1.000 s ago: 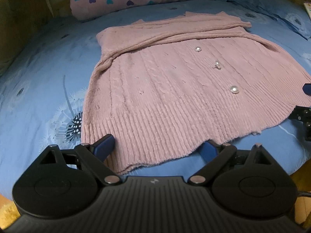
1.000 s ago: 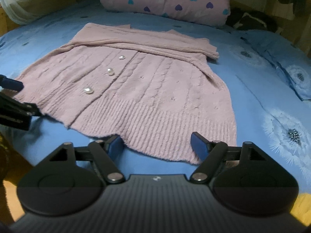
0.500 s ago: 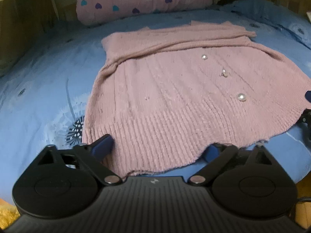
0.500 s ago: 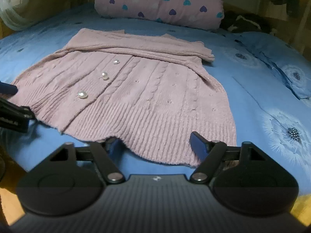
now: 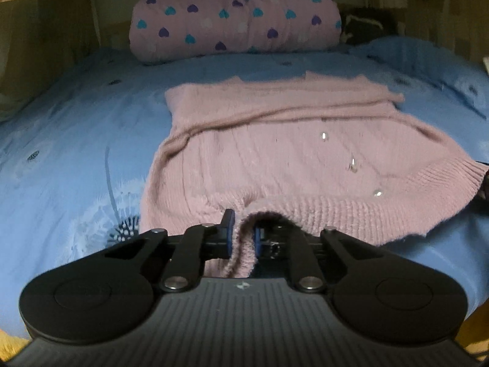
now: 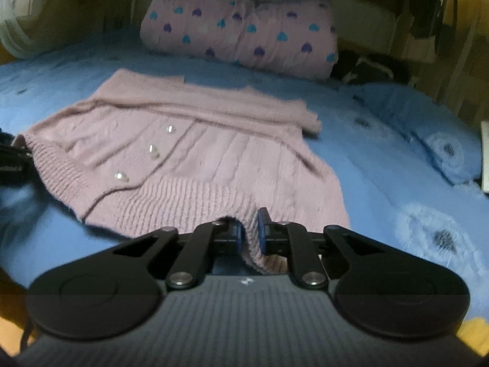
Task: Fold small clothes
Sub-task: 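Close both tools on the ribbed hem, then lift the hem with both tools and fold it toward the collar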
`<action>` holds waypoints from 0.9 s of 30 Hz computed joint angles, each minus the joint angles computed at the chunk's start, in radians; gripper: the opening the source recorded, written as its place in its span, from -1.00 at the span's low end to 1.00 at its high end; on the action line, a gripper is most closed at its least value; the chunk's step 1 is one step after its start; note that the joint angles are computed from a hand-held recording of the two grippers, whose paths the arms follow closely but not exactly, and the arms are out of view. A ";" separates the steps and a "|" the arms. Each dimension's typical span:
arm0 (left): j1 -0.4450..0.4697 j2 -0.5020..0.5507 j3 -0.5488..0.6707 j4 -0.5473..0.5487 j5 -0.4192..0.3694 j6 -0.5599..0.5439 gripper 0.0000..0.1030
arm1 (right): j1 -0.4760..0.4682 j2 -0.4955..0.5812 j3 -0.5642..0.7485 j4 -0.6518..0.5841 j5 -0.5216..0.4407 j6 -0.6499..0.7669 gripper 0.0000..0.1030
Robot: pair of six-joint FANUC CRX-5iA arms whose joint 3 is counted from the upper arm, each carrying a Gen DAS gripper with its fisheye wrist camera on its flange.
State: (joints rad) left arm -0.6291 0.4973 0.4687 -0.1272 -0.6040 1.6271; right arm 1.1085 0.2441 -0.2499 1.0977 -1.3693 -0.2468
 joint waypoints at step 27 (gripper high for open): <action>-0.014 0.288 0.634 -0.113 -0.039 0.040 -0.75 | -0.206 0.033 0.119 0.319 0.042 0.172 -0.79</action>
